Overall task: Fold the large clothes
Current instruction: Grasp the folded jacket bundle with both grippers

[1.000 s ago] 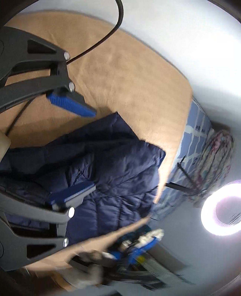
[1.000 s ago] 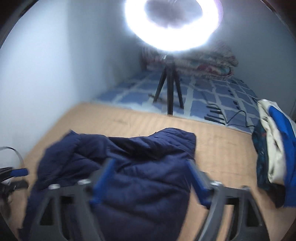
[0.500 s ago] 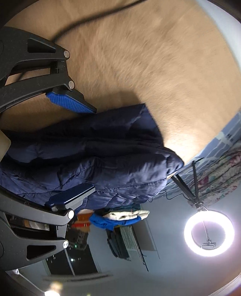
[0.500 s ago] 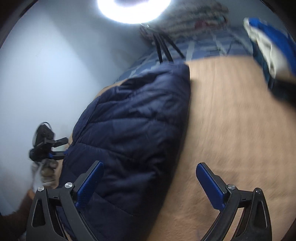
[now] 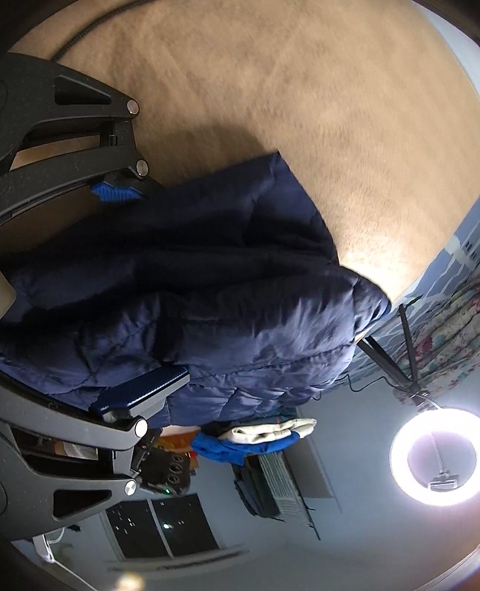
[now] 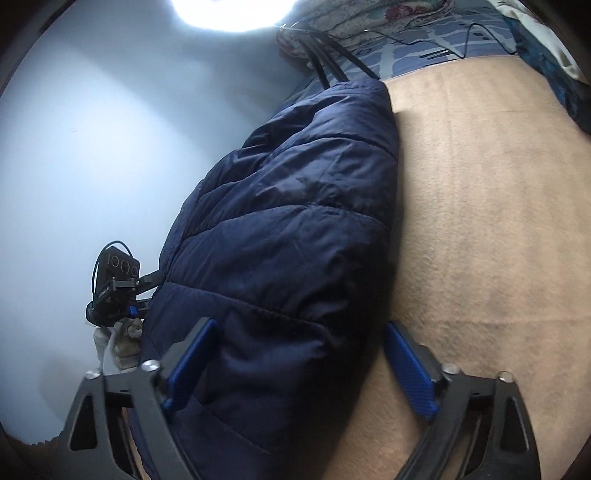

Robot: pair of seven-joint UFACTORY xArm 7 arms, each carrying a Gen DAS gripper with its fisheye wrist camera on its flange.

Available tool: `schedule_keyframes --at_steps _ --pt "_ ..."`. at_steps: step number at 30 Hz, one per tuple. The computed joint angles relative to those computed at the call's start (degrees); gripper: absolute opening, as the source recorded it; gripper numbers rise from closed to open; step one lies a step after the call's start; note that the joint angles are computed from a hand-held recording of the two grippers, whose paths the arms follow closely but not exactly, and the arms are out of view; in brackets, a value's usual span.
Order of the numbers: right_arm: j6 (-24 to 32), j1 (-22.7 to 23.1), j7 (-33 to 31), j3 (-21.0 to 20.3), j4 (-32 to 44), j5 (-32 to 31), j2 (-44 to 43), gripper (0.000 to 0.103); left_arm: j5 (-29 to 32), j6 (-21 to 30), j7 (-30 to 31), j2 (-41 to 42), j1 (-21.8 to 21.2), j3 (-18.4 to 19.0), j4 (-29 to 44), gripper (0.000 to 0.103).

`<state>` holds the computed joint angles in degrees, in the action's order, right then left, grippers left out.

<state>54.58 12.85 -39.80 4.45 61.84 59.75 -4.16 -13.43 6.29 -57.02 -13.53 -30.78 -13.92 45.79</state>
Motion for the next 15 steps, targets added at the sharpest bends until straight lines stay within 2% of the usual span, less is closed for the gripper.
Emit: schedule_keyframes --at_steps 3,6,9,11,15 --pt "0.4 0.2 0.8 0.3 1.5 0.6 1.4 0.079 2.2 0.9 -1.0 1.6 1.3 -1.1 1.7 0.077" --pt "-0.6 0.5 1.8 1.1 2.1 -0.1 2.2 0.072 6.2 3.0 -4.0 1.8 3.5 -3.1 2.6 0.071" --pt "-0.4 0.5 2.6 1.1 2.0 -0.6 1.7 0.062 8.9 4.4 -6.3 1.3 4.4 -3.9 3.0 0.061" --pt "-0.4 0.5 3.0 1.1 2.0 -0.3 1.4 0.052 12.7 6.2 -9.4 1.6 6.1 -5.5 4.4 0.052" --pt "-2.7 1.2 4.6 1.6 1.2 -1.7 0.0 0.041 21.7 11.5 -15.7 2.3 8.1 -8.1 8.3 0.034"
